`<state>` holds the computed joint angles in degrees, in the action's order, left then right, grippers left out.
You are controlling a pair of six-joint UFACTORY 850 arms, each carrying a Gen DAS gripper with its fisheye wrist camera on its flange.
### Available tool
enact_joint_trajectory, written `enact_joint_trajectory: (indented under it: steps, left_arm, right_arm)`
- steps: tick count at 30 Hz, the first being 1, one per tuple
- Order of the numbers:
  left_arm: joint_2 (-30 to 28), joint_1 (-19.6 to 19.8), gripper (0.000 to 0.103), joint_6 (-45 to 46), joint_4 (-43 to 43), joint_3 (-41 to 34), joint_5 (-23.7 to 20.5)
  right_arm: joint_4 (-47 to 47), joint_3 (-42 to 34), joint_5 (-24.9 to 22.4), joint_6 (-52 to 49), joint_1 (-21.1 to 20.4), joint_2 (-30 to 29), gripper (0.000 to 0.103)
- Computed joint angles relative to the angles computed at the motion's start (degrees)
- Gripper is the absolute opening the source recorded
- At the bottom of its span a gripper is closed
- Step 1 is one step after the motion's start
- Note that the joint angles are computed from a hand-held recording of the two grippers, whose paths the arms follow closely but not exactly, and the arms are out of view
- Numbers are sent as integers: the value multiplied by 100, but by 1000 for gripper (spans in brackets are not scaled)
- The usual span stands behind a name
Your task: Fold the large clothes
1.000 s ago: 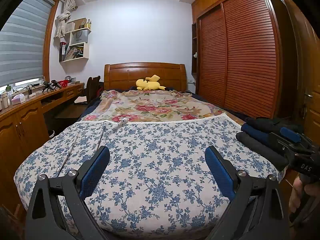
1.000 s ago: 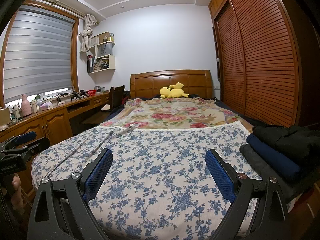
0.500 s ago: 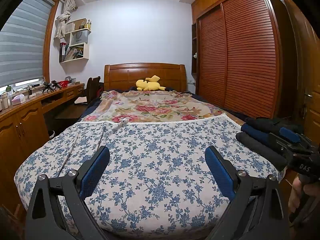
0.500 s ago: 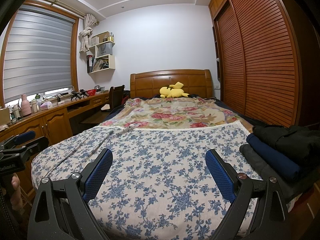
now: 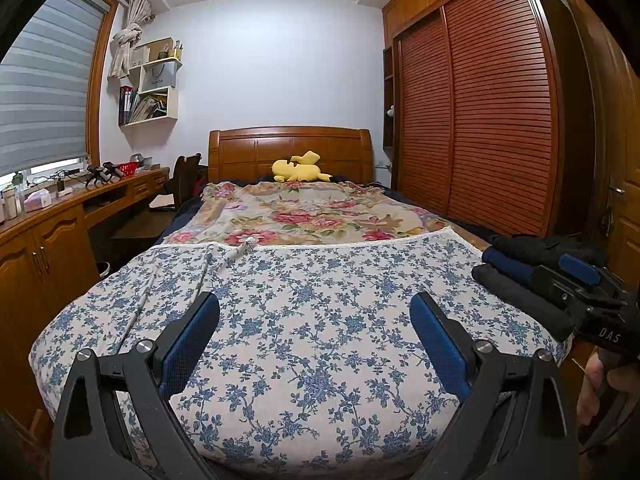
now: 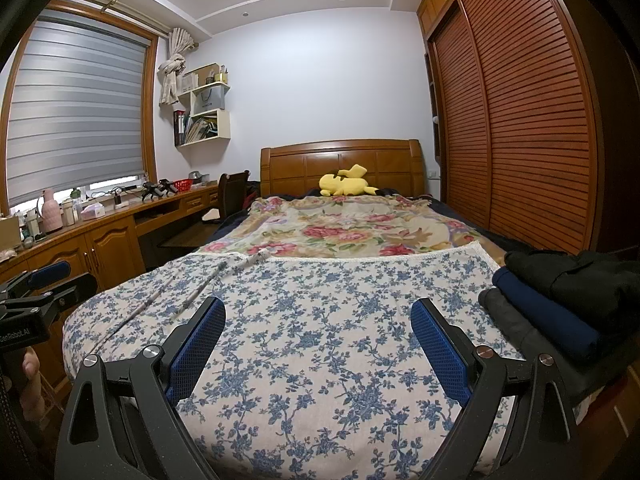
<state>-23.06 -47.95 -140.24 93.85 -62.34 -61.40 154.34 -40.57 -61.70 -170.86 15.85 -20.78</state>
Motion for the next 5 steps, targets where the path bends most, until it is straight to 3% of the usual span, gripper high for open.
enact_joint_trajectory:
  steps: [5]
  left_arm:
    - [-10, -2, 96, 3, -4, -12, -4]
  right_arm:
    - [3, -3, -3, -2, 0, -7, 94]
